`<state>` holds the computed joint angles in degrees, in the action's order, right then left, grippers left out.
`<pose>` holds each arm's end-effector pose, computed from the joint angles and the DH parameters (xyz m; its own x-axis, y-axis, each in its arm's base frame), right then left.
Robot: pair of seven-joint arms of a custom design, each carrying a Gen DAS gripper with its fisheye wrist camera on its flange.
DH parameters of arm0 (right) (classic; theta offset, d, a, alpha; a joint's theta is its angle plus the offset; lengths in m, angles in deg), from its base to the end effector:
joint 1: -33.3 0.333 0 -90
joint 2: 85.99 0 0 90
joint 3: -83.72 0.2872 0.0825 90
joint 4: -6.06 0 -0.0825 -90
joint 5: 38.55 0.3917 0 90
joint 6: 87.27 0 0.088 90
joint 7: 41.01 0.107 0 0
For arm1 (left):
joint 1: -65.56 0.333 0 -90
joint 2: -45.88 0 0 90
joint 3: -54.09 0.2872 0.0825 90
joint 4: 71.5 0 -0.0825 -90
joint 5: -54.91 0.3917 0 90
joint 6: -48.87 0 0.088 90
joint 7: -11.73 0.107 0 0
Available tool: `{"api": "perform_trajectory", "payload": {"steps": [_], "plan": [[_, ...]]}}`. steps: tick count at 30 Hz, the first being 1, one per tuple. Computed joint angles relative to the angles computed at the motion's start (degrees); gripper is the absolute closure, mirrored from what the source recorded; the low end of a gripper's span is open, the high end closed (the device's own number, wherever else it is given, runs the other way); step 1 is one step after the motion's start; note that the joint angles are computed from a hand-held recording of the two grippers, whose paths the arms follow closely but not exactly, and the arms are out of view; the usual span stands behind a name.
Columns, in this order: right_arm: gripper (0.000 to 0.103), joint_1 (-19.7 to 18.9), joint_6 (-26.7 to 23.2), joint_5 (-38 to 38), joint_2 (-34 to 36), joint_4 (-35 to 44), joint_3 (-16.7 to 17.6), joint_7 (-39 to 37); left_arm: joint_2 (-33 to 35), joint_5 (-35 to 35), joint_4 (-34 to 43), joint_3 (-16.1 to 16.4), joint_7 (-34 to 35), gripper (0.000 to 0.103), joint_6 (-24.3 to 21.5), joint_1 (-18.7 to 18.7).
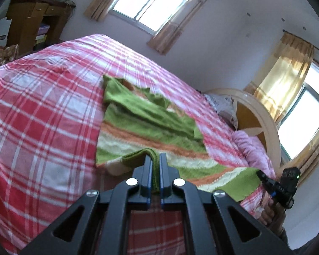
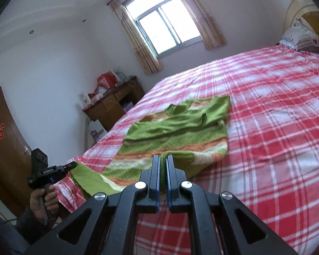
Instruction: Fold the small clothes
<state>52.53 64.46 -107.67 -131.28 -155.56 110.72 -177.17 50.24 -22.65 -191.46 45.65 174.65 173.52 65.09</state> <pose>0.2576 0.2752 0.4080 -0.2408 -0.8615 -0.4470 -0.3325 0.5059 -0.7959 0.5669 -0.1257 0.3794 -0.6383 -0.4948 0.5897 -0.7312 0.1502 -0.6655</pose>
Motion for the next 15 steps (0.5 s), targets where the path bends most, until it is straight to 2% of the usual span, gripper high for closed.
{"api": "perform_trajectory", "payload": {"steps": [9, 15], "plan": [[0.099, -5.1, 2.9, -7.1, 0.3, 2.5, -2.8, -0.8, 4.2, -2.0, 6.5, -1.6, -3.4, 0.098, 1.9, -0.5], [0.099, -8.4, 4.7, -13.6, 2.0, 4.8, -5.7, 1.4, 7.5, -1.9, 11.8, -3.2, -5.6, 0.098, 5.6, -0.8]]}}
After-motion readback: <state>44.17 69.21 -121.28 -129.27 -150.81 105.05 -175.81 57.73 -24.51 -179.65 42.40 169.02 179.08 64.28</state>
